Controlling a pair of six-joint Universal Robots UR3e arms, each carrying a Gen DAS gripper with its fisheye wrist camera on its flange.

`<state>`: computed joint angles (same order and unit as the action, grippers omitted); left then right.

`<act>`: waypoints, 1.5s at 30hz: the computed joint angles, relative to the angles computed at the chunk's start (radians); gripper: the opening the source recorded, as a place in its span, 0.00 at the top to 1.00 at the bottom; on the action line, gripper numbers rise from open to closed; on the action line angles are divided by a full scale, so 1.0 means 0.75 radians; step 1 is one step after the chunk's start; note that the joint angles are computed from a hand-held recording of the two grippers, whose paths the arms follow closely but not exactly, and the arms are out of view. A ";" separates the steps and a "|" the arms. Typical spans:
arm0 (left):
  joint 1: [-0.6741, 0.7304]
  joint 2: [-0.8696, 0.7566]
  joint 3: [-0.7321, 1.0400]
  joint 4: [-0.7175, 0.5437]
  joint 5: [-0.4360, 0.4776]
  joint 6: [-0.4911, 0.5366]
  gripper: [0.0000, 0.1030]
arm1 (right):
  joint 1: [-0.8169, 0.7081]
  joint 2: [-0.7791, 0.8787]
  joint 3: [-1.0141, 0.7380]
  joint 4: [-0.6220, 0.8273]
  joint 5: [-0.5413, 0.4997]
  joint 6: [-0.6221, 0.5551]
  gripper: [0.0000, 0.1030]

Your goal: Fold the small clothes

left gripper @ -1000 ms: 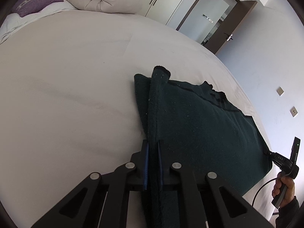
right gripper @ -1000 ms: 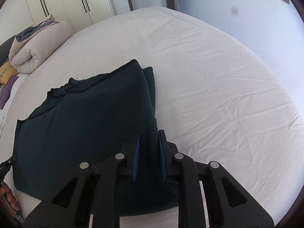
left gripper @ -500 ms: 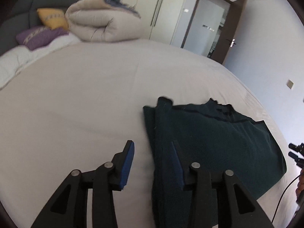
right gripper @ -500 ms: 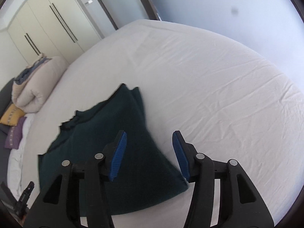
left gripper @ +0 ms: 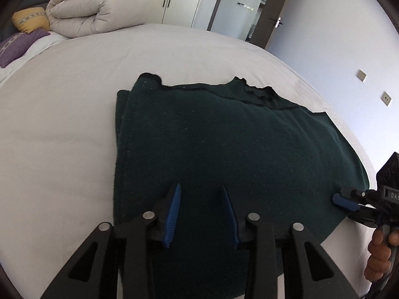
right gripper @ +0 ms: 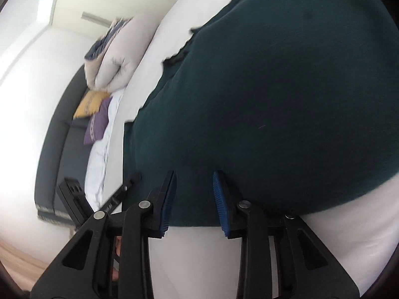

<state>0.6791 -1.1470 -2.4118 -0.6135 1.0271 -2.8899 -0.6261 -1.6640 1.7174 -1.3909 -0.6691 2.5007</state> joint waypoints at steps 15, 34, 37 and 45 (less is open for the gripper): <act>0.102 0.210 -0.058 0.107 -0.027 -0.074 0.45 | -0.341 -0.016 -0.199 -0.105 0.099 0.153 0.78; 0.091 -0.223 0.096 0.121 0.037 -0.077 0.38 | 0.344 1.005 -0.785 -1.211 0.019 1.203 0.86; 0.157 -0.187 0.088 0.076 -0.018 -0.089 0.38 | 0.262 0.908 -0.691 -1.258 -0.054 1.256 0.82; 0.522 -0.029 0.111 -0.411 -0.292 0.055 0.13 | 0.293 0.587 -0.506 -1.084 0.017 0.973 0.34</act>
<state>1.0702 -1.1686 -2.3282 -0.9221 0.8082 -2.8489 -0.4060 -1.2239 1.3376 -2.2039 -0.6566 3.2302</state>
